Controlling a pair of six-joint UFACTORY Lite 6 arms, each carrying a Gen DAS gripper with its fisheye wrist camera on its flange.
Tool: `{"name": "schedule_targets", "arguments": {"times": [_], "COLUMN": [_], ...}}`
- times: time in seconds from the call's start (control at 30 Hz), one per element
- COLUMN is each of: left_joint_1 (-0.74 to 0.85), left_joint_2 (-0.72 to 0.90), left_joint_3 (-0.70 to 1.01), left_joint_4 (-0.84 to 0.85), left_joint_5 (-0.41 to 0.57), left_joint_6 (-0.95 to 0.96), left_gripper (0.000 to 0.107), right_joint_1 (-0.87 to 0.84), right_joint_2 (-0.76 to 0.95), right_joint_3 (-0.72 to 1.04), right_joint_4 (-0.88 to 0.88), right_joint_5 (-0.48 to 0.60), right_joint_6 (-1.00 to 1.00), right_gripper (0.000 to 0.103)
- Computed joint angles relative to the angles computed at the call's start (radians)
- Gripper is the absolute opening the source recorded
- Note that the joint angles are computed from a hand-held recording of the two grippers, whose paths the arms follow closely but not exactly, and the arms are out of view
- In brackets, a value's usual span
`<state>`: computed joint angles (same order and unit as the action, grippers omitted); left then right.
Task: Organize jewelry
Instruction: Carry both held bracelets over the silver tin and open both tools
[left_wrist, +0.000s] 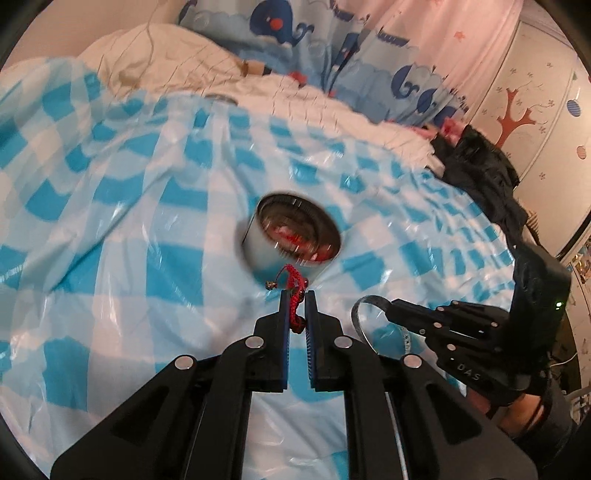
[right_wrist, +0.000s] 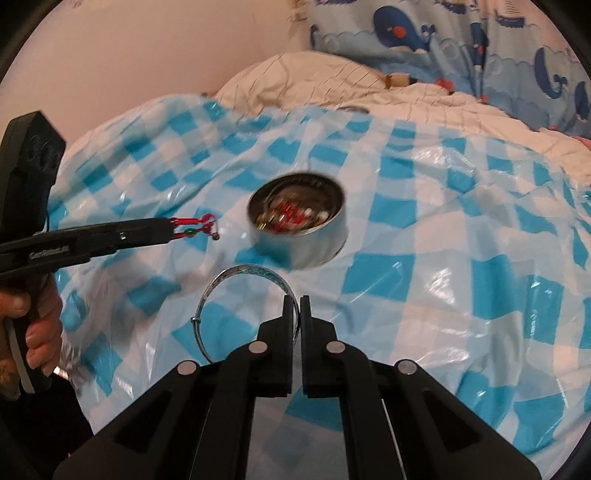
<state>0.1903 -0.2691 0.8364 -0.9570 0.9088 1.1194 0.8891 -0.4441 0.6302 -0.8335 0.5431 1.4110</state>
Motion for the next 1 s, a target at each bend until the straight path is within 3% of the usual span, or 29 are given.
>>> {"name": "schedule_targets", "arguments": {"times": [0.23,0.47,0.67,0.77,0.83,1.0], "left_joint_1": [-0.081,-0.206,-0.275,-0.230,-0.192,-0.091], "left_joint_2": [0.067,0.233,0.485,0.493,0.454,0.392], "left_joint_3": [0.097,0.222,0.387,0.387,0.370,0.348], "left_joint_4": [-0.081,-0.169,-0.018,-0.035,-0.059,-0.097], "left_joint_5": [-0.018,-0.117,-0.237,-0.218,-0.206,-0.132], "left_joint_6": [-0.043,-0.076,-0.271,-0.280,-0.251,-0.203], "left_gripper": [0.007,0.007,0.008,0.016,0.029,0.038], "right_joint_1": [-0.084,-0.224,-0.250,-0.253,-0.246,-0.237], "right_joint_2": [0.003,0.110,0.217,0.295,0.354,0.509], "right_joint_3": [0.040,0.106,0.167,0.216,0.259,0.374], "right_joint_4": [-0.119,-0.172,-0.227,-0.255,-0.289,-0.393], "right_joint_5": [0.018,-0.071,-0.087,-0.107,-0.107,-0.085], "right_joint_6": [0.063,0.055,0.066,0.076,0.097,0.169], "right_gripper": [0.004,0.004,0.004,0.004,0.004,0.004]}}
